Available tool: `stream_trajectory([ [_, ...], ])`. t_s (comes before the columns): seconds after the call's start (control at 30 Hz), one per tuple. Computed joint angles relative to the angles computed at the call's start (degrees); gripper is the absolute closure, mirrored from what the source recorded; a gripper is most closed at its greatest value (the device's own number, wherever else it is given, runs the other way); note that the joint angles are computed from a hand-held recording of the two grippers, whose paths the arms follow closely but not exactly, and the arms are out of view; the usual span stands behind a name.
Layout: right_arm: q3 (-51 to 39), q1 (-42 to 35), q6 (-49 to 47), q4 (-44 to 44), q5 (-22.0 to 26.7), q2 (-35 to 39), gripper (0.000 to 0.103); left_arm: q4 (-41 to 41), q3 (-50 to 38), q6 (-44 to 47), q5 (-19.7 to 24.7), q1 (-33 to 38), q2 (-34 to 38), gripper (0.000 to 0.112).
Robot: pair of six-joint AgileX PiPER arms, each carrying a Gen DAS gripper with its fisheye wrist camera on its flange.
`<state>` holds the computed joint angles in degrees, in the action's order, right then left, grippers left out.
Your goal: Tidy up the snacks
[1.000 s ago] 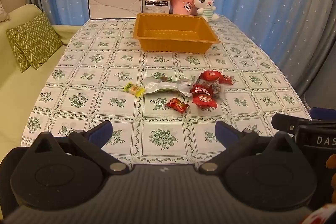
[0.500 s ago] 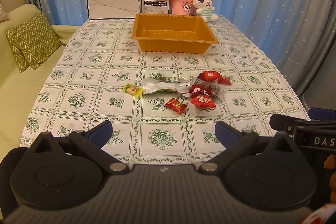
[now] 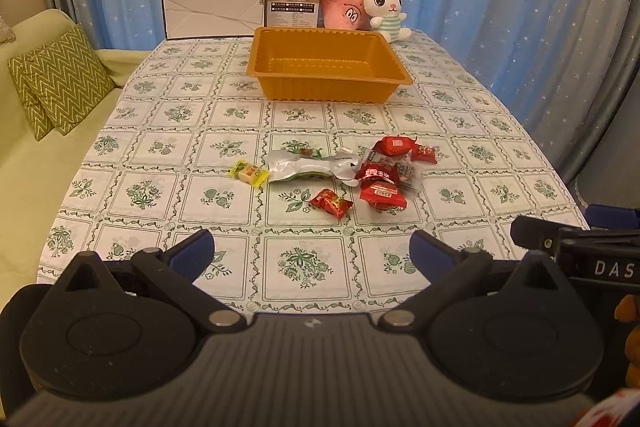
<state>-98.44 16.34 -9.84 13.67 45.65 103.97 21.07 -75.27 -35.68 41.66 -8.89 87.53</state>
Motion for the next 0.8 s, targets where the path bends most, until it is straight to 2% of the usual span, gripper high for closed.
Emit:
stream_trajectory([
  [0.8, 0.2, -0.2, -0.4, 0.4, -0.2, 0.0, 0.0, -0.4, 0.1, 0.5, -0.1, 0.1, -0.2, 0.009],
])
